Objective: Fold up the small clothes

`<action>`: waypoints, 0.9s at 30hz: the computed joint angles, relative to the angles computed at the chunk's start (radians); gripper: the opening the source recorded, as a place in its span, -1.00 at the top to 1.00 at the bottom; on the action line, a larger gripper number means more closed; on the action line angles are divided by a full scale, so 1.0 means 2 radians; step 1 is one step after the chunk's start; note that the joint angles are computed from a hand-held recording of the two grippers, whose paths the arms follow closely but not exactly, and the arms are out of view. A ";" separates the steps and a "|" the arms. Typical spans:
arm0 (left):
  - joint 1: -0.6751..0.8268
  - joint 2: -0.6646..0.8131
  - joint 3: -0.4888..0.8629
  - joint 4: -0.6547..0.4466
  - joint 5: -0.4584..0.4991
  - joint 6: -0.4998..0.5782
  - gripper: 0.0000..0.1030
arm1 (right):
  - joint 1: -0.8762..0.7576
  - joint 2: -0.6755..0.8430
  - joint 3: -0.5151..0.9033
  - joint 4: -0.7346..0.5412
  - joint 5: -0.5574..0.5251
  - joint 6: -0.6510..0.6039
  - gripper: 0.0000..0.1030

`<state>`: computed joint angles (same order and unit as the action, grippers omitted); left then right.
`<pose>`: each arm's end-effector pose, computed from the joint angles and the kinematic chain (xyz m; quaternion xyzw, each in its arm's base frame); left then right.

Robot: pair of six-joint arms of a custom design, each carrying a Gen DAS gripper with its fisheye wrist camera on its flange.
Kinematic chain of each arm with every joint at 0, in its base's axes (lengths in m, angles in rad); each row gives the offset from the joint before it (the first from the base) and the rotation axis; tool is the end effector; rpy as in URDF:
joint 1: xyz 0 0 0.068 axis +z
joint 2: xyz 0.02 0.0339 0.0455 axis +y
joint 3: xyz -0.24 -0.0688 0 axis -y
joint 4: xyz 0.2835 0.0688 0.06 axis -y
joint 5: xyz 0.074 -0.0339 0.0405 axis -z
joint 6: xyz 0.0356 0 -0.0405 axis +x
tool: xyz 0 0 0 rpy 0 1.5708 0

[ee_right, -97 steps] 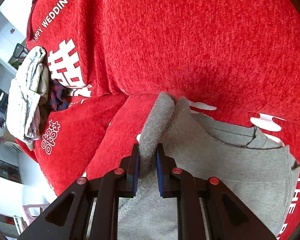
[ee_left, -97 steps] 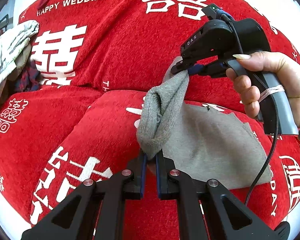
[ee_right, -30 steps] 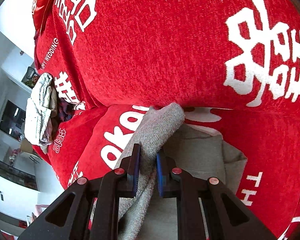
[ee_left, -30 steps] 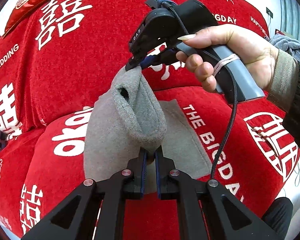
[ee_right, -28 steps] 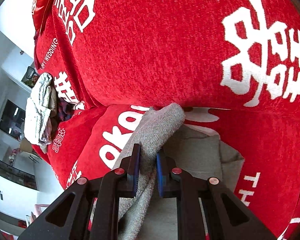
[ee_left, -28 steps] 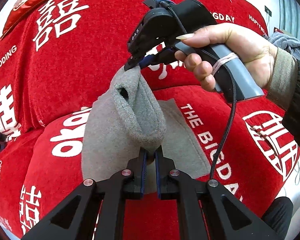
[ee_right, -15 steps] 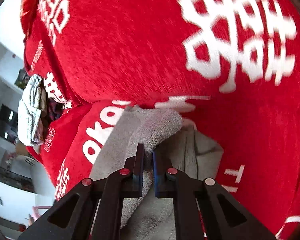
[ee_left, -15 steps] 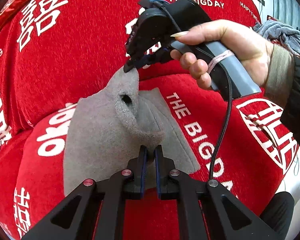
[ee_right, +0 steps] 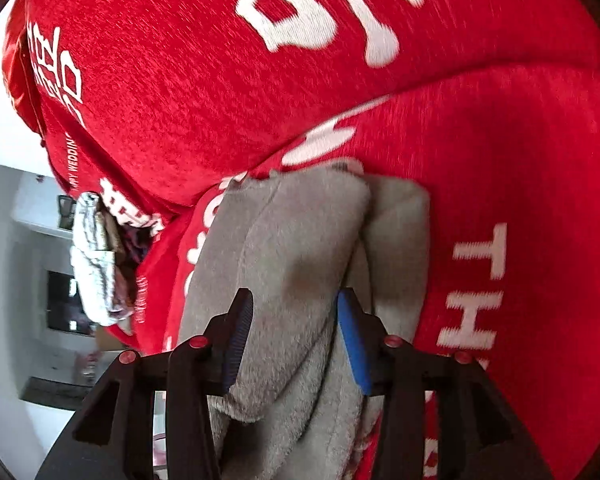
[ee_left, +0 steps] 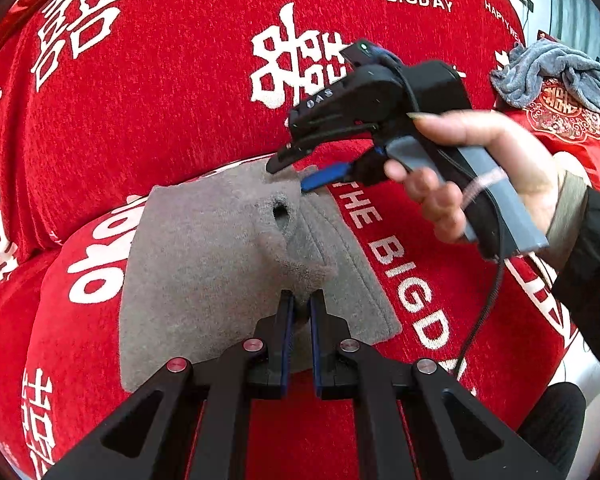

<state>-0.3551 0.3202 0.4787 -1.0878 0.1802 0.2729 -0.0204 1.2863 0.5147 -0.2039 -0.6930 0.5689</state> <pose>0.1177 -0.0505 0.2057 0.3189 0.8902 -0.0982 0.3102 0.2550 0.0175 0.1052 0.1658 0.8894 0.3872 0.1776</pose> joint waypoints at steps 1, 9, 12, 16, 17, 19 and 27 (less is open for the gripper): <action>0.003 0.001 0.001 0.000 0.003 0.002 0.82 | 0.001 -0.001 -0.006 0.004 -0.008 -0.001 0.06; -0.018 0.005 0.003 0.002 -0.017 -0.012 0.82 | 0.021 0.060 0.003 0.080 -0.012 0.041 0.07; -0.007 0.016 0.011 0.001 -0.004 -0.009 0.82 | 0.044 0.082 0.028 0.068 0.018 0.031 0.53; 0.005 0.018 0.021 -0.008 0.024 -0.005 0.82 | 0.074 0.025 0.035 0.027 0.078 -0.004 0.67; -0.004 0.013 0.024 -0.010 0.022 -0.010 0.82 | 0.077 0.008 0.037 0.012 0.086 -0.012 0.68; -0.034 0.006 0.031 -0.013 0.008 -0.024 0.82 | 0.076 -0.016 0.044 -0.014 0.094 -0.023 0.69; -0.114 0.013 0.047 -0.010 -0.025 -0.071 0.82 | 0.054 -0.051 0.059 -0.072 0.099 -0.063 0.71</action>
<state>-0.5825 0.3455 0.5723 -1.1068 0.1297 0.1317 0.0886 1.1850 0.6328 -0.3471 -0.4944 0.4429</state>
